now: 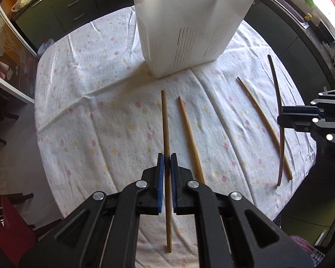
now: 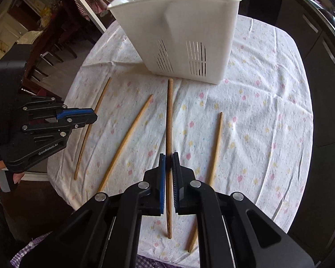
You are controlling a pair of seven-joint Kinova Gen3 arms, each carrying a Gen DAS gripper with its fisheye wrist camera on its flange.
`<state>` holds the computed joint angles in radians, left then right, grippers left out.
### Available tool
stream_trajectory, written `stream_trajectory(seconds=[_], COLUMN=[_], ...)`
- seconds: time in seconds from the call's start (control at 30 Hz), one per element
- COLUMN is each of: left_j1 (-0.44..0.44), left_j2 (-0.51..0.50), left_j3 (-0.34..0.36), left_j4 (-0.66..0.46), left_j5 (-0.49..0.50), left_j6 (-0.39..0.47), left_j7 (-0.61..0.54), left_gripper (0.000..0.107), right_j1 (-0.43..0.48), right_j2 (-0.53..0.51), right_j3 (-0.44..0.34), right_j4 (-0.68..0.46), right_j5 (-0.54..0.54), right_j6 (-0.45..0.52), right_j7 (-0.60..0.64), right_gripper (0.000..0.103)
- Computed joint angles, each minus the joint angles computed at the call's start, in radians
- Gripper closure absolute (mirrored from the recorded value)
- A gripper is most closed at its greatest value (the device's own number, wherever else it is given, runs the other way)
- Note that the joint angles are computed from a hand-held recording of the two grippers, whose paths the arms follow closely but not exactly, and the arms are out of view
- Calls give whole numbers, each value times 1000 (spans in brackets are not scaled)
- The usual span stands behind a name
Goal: Organize utensils
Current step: 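Lift both chopsticks upright and carry them over the holder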
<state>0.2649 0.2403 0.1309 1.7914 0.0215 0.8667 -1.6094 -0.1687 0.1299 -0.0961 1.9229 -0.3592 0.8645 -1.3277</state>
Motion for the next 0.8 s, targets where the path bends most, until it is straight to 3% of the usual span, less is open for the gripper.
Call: stream_trajectory(seconds=[0.27,0.57,0.8], left_j1=[-4,-3,-15], left_j2=[-124,-197,-281], left_j3=[11,18,15], left_j4=[19,-13,-94], left_j5=[22,45,106], left_j6=[9,21,-1], left_j7=[-19,-38,-79], left_gripper=[102,102,102], right_j1=[44,49,62], right_j2=[-153,-232,-278], right_j3=[49,93,126], right_j4=[23,13,-60], right_j5=[-77,-114,-119], right_j6=[55,55,83], right_j7=[97,137,130], right_gripper=[96,96,96])
